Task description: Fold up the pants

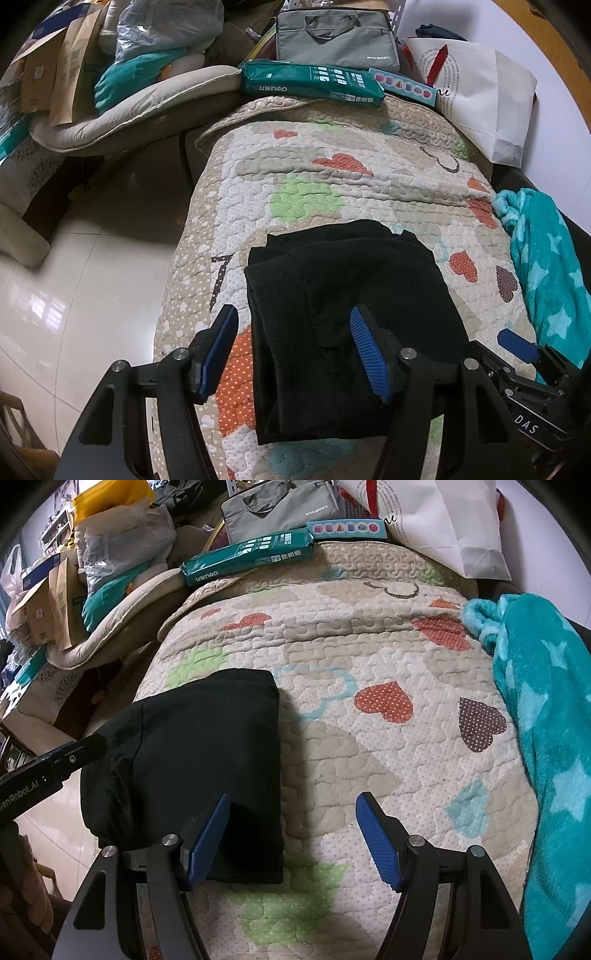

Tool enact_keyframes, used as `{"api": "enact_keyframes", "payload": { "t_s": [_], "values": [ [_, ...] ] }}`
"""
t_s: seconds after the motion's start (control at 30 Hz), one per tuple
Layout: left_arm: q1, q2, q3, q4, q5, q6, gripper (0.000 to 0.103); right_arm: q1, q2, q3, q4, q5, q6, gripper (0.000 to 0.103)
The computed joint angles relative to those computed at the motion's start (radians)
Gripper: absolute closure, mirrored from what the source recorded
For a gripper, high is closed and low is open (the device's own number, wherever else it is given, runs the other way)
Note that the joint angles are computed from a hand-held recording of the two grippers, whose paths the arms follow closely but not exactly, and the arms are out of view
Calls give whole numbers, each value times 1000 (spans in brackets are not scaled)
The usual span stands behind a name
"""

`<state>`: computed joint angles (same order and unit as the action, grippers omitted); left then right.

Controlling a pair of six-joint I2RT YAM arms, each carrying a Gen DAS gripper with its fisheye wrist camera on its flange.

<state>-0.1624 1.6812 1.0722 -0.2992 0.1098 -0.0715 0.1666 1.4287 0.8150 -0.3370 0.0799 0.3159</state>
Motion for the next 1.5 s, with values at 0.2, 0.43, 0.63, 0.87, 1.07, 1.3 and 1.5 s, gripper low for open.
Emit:
{"api": "enact_keyframes", "payload": {
  "t_s": [0.2,0.43,0.63,0.87,1.07,1.3,1.5],
  "values": [
    [3,0,1,0,3,3,40,0,2,-3,4,-1,2,27],
    [3,0,0,0,3,-1,40,-3,2,-6,8,-3,0,26],
    [10,1,1,0,5,1,40,-3,1,-9,10,-5,1,25],
    [11,-1,0,0,3,-5,40,-8,3,-10,13,-9,-4,24],
    [16,-1,-1,1,1,-6,40,-10,4,-13,17,-11,-4,23],
    [22,5,8,-8,-4,-14,40,-12,5,-24,30,-15,0,23],
    [35,15,20,-16,-9,-23,40,-15,14,-20,33,-20,3,22]
  ]
}}
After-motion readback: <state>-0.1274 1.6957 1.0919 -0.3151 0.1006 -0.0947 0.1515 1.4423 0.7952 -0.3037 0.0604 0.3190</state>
